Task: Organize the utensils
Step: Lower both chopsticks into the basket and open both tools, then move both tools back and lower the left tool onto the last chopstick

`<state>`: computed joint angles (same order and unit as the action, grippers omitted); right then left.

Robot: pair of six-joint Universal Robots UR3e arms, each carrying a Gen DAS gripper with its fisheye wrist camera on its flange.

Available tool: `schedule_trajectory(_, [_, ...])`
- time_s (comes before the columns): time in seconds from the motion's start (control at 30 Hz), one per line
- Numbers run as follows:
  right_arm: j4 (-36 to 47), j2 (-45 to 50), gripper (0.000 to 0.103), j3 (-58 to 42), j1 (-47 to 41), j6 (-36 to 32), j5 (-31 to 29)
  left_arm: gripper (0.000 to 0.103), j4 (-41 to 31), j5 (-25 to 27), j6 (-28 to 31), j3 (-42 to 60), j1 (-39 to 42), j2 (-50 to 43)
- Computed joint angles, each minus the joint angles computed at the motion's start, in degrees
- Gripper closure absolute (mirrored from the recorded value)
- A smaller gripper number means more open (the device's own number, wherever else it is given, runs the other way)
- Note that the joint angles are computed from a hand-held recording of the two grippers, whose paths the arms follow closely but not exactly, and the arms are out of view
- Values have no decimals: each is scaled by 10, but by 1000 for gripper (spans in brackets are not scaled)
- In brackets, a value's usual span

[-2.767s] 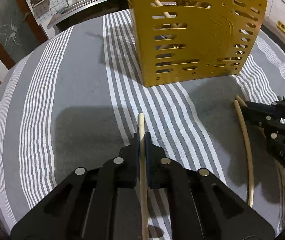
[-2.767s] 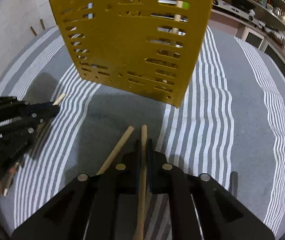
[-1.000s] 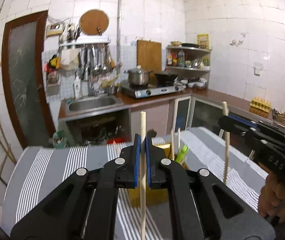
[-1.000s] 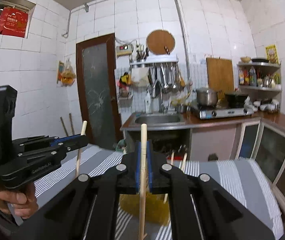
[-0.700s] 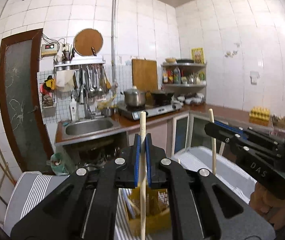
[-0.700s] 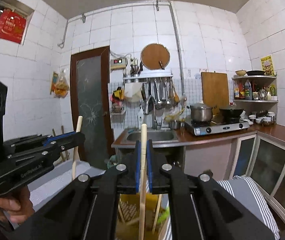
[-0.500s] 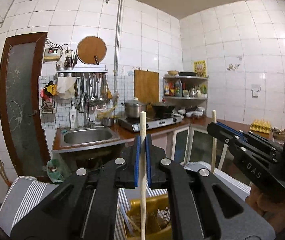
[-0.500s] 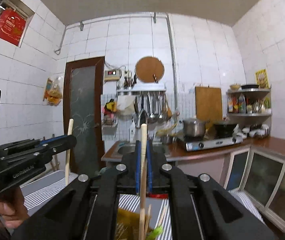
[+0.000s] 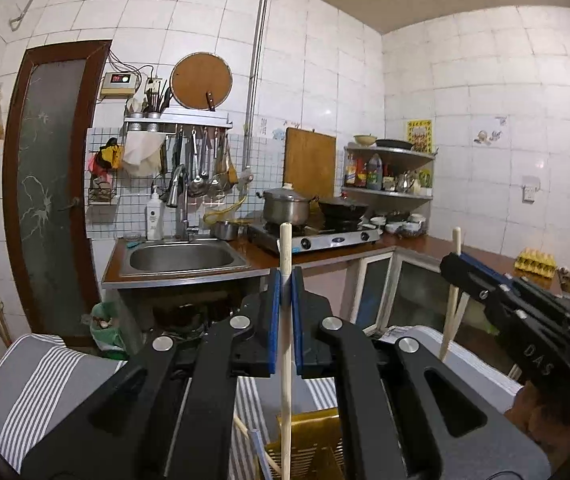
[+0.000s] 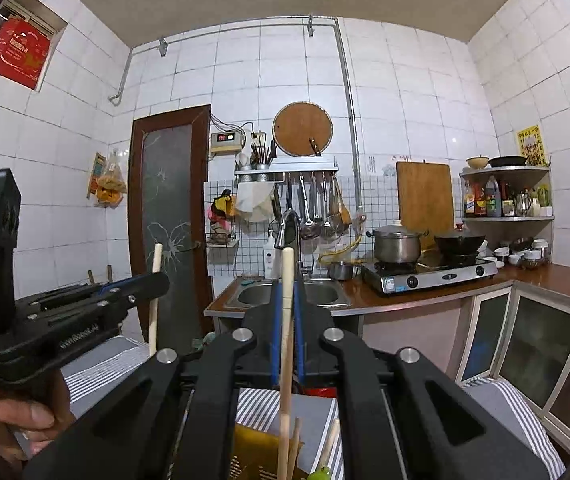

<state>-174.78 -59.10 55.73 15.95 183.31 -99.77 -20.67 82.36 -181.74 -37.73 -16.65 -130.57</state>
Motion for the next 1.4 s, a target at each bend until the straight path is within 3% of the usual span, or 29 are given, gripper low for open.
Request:
schedule_trajectory(0.23, [1, -4, 97, 16, -10, 10, 9, 99, -26, -18, -4, 40, 2, -34])
schedule_trajectory(0.57, [32, -4, 97, 15, -20, 20, 19, 99, -94, 17, 11, 103, -15, -76])
schedule_trajectory(0.9, [57, -4, 96, 10, -23, 31, 18, 98, -115, 28, 16, 111, -20, -75])
schedule_trajectory(1.0, [53, -6, 96, 14, -23, 33, 14, 80, -106, 37, 11, 99, -22, -67])
schedule_trajectory(1.2, [43, -15, 95, 26, -20, 36, 0, 69, -91, 44, 0, 74, -16, -49])
schedule_trajectory(1.27, [40, -18, 81, 28, -17, 38, -10, 62, -86, 47, -2, 64, -15, -41])
schedule_trajectory(1.3, [40, -17, 64, 25, -13, 39, -18, 61, -85, 49, -1, 61, -14, -37])
schedule_trajectory(1.4, [54, -25, 62, 20, -8, 37, -35, 59, -79, 65, -4, 46, -15, -21])
